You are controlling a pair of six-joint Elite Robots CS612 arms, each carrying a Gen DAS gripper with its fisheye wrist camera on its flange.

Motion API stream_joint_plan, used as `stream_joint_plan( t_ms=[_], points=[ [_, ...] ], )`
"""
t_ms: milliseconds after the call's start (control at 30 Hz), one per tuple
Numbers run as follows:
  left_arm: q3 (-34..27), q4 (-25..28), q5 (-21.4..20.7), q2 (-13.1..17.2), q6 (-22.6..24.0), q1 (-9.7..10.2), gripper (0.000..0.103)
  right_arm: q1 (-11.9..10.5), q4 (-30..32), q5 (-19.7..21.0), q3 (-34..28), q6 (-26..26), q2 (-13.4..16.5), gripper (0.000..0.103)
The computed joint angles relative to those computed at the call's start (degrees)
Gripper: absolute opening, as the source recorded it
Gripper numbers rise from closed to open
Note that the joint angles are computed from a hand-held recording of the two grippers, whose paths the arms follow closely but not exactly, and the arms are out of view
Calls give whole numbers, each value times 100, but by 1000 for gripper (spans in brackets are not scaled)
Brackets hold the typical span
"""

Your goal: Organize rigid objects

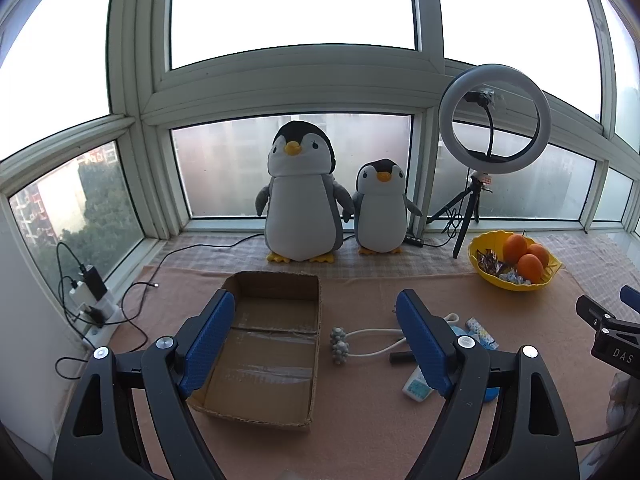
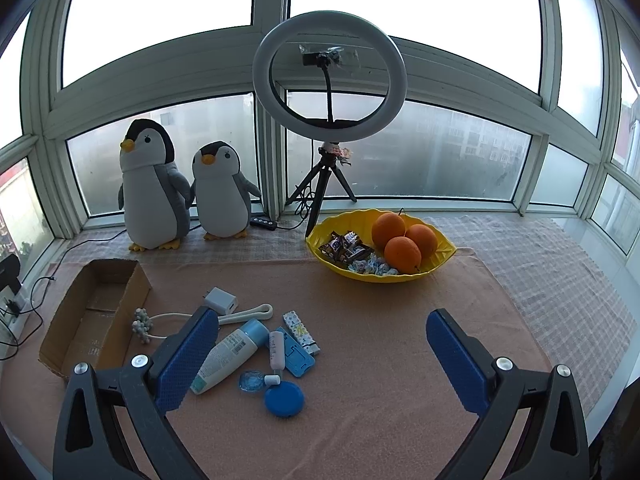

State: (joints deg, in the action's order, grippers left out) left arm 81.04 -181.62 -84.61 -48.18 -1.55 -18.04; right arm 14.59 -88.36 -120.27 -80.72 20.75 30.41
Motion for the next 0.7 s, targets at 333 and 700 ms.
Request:
stream_joint_plan(
  t_ms=[333,700],
  points=[
    [2,-6,2,1,5,-2,84,-7,40,-9,-20,52,4,103],
    [2,-1,-1,0,-4,0,84,-27,123,58,-10,97,-11,103]
  ],
)
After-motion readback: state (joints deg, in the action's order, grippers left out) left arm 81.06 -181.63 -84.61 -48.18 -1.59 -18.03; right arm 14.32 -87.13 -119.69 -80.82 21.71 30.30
